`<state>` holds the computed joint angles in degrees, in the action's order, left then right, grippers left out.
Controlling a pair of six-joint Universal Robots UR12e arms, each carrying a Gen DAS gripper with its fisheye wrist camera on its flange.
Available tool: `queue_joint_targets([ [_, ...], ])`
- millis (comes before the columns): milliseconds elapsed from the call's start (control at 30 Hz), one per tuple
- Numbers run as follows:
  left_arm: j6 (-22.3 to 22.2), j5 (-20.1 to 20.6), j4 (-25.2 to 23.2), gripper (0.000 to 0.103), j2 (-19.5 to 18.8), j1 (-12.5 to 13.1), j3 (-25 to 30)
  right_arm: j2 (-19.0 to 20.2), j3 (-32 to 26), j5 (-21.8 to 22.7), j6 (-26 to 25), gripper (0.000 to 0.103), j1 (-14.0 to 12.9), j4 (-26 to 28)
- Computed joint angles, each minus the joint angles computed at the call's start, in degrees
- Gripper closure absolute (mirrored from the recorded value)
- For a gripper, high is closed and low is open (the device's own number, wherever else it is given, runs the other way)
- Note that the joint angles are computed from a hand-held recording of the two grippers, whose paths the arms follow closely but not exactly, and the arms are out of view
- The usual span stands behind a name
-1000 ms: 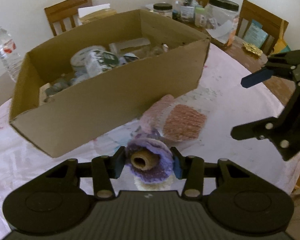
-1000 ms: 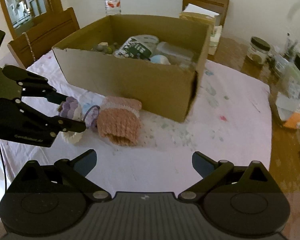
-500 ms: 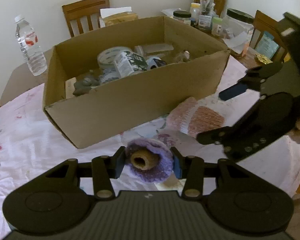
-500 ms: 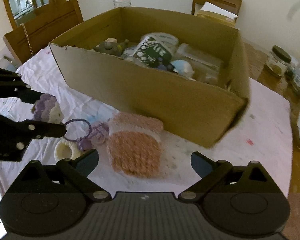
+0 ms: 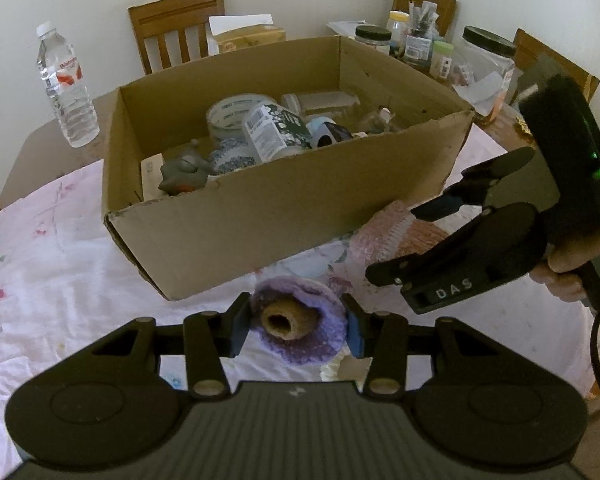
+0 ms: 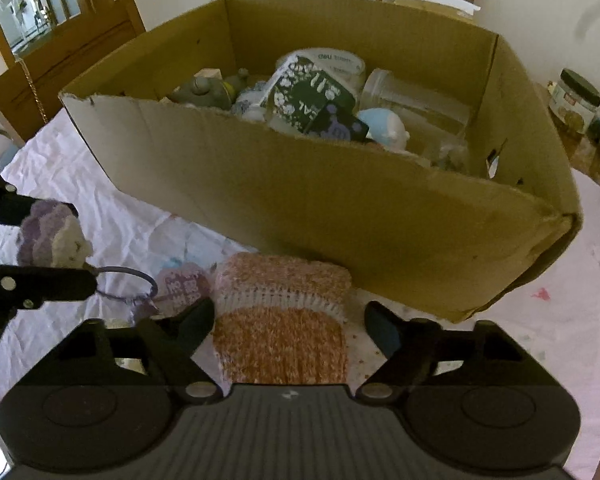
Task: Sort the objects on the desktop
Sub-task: 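Grasp the pink knit sock with the right tool while the left tool holds the purple ring, then carry the purple ring and pink sock into the cardboard box and release both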
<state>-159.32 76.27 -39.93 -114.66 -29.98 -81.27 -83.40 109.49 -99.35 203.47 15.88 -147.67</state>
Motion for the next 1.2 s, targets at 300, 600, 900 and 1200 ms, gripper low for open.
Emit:
queue_joint_targets([
  [300, 1.3, -0.6, -1.1, 0.057, 0.2, 0.1, 0.9, -1.1, 0.1, 2.3, -3.1, 0.036, -0.5, 0.8],
  [600, 1.0, -0.8, -4.4, 0.057, 0.7, -0.2, 2.8, -4.6, -0.3, 4.8, -13.2, 0.036, -1.1, 4.8],
  [900, 0.7, -1.3, -5.4, 0.058, 1.5, -1.0, 5.5, -7.5, -2.1, 7.8, -21.5, 0.036, -2.1, 7.8],
  [1200, -1.1, -2.0, -3.1, 0.058, 0.5, -1.0, 10.7, -8.8, -4.2, 7.1, -25.7, 0.036, -3.6, 6.1],
])
